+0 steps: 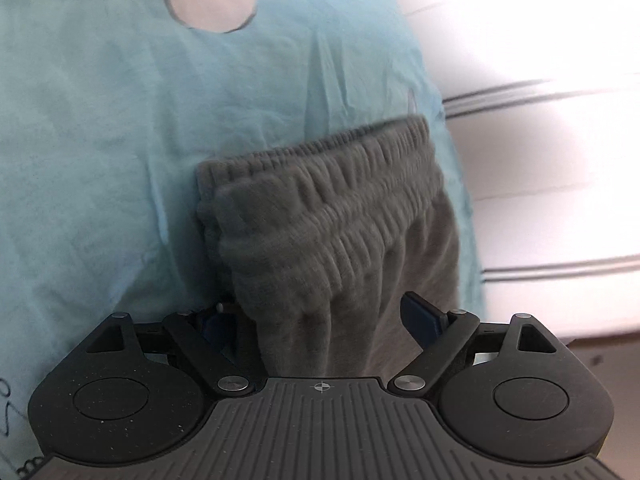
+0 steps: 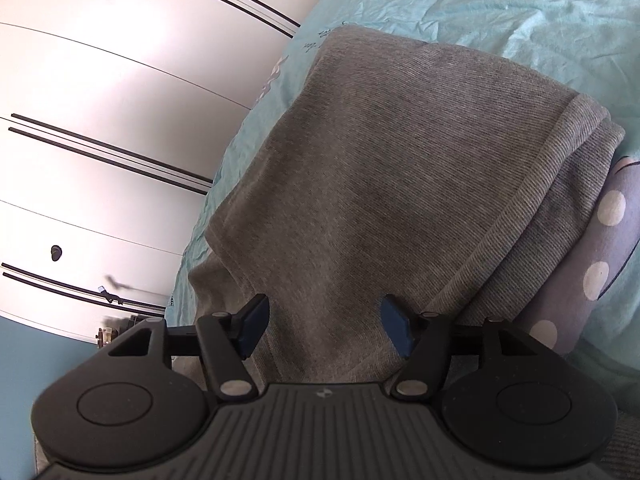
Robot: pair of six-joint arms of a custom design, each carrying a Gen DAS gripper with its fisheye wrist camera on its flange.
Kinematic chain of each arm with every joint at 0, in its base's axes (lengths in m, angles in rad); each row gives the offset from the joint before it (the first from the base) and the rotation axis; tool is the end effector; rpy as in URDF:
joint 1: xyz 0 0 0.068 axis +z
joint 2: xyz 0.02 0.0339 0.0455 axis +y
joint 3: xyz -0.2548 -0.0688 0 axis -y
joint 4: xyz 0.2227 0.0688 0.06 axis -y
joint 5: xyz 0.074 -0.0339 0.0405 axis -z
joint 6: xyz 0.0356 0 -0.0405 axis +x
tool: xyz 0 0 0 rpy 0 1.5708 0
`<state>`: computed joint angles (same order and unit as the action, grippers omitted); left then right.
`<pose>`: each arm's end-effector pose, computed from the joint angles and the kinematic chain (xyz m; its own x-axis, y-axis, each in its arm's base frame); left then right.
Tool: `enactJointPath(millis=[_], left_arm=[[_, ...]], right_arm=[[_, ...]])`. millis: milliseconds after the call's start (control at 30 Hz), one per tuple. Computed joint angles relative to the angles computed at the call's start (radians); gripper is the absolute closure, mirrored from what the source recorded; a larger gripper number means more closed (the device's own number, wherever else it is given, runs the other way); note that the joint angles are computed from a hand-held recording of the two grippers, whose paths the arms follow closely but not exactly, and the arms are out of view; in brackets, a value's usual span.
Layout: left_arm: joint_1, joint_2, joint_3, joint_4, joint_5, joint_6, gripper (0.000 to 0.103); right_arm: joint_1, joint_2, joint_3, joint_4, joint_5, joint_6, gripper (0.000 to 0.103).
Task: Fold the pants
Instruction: 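Grasp the elastic waistband with the left tool and hold it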
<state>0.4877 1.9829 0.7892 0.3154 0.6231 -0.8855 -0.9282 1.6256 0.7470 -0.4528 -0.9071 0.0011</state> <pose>0.2973 0.1342 0.0828 -0.3905 -0.9189 -0.0563 -0.5589 0.2853 -0.7786 0.1693 -0.1794 0.1416 -0.5818 0.7783 -0.2363 0.3819 0.5178 0.7655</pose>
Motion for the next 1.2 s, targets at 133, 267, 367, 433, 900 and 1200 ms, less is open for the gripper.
enactJointPath(millis=[133, 267, 367, 433, 900, 1200], left_arm=[[0.039, 0.050, -0.004, 0.088, 0.072, -0.056, 0.025], [0.044, 0.067, -0.014, 0.160, 0.097, -0.069, 0.037], [0.032, 0.064, -0.016, 0.190, 0.093, -0.046, 0.039], [0.013, 0.075, 0.021, 0.127, 0.058, -0.010, 0.036], [-0.037, 0.142, 0.149, 0.019, 0.011, 0.032, 0.041], [-0.060, 0.113, 0.124, 0.037, -0.037, 0.069, 0.058]], right_arm=[[0.000, 0.004, 0.000, 0.002, -0.006, 0.008, 0.039], [0.000, 0.011, 0.004, 0.001, -0.007, 0.011, 0.039], [0.001, 0.016, 0.005, 0.004, -0.012, 0.014, 0.038], [-0.003, 0.024, 0.008, 0.002, -0.018, 0.014, 0.037], [-0.003, 0.037, 0.017, -0.005, -0.021, 0.012, 0.035], [0.007, 0.004, -0.007, 0.022, -0.001, 0.025, 0.036]])
